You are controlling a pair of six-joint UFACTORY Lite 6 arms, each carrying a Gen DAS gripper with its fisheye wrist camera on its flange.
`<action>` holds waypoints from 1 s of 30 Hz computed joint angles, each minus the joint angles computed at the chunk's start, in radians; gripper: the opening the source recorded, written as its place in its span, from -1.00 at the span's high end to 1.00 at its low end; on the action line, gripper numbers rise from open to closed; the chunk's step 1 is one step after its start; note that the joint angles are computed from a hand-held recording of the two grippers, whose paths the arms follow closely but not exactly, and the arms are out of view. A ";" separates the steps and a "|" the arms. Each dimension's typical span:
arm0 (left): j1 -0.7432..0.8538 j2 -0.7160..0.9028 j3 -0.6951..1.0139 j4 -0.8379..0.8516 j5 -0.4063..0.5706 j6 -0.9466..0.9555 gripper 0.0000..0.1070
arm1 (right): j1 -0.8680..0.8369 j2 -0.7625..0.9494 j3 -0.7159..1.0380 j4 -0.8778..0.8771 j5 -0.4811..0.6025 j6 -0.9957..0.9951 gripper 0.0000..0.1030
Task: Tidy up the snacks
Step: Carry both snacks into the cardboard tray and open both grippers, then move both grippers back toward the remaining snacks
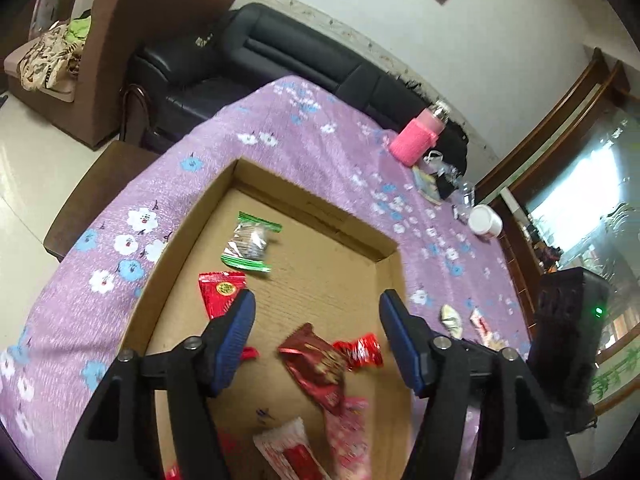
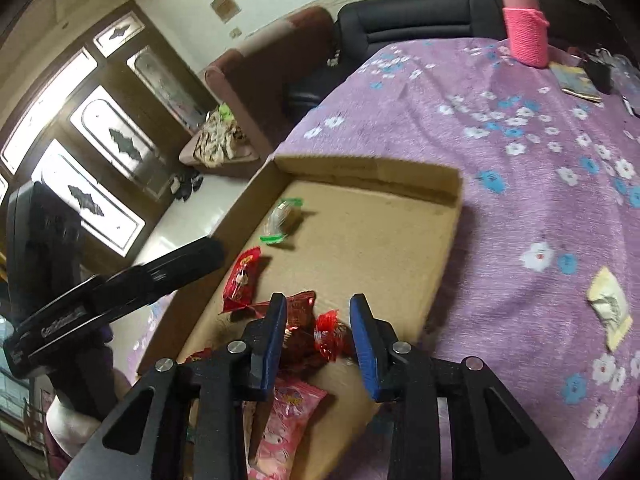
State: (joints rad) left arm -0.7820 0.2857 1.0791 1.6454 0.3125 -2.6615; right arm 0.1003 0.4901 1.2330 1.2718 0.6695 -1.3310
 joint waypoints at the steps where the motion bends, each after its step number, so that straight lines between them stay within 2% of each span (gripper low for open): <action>1: -0.028 -0.023 -0.008 -0.039 0.029 0.018 -0.37 | -0.028 -0.019 -0.015 0.005 0.014 -0.015 0.31; 3: -0.074 -0.050 -0.011 -0.073 0.081 0.033 -0.42 | -0.101 -0.071 -0.057 0.004 0.038 -0.049 0.31; 7: -0.224 -0.062 0.066 -0.178 0.272 0.139 -0.60 | -0.295 -0.159 -0.110 -0.010 0.078 -0.106 0.31; 11: -0.354 -0.020 0.172 -0.167 0.423 0.163 -0.70 | -0.518 -0.142 -0.062 -0.054 0.140 -0.113 0.31; 13: -0.421 0.038 0.246 -0.117 0.490 0.122 -0.93 | -0.604 -0.105 -0.032 -0.071 0.155 -0.118 0.31; 14: -0.435 0.060 0.263 -0.083 0.492 0.083 -0.93 | -0.631 -0.087 -0.018 -0.085 0.159 -0.119 0.31; 17: -0.436 0.159 0.347 -0.027 0.404 -0.017 -0.93 | -0.692 -0.013 0.029 -0.132 0.165 -0.109 0.32; 19: -0.422 0.259 0.448 -0.073 0.319 0.001 -0.93 | -0.710 0.044 0.064 -0.155 0.162 -0.103 0.32; 21: -0.420 0.333 0.539 -0.169 0.283 0.102 -0.93 | -0.725 0.075 0.078 -0.168 0.167 -0.117 0.31; 24: -0.422 0.396 0.620 -0.289 0.283 0.216 -0.93 | -0.732 0.120 0.087 -0.155 0.152 -0.169 0.10; 26: -0.419 0.408 0.627 -0.314 0.285 0.217 -0.93 | -0.719 0.126 0.073 -0.119 0.117 -0.226 -0.05; 30: -0.407 0.426 0.639 -0.358 0.269 0.227 -0.93 | -0.704 0.129 0.037 -0.053 0.063 -0.343 -0.11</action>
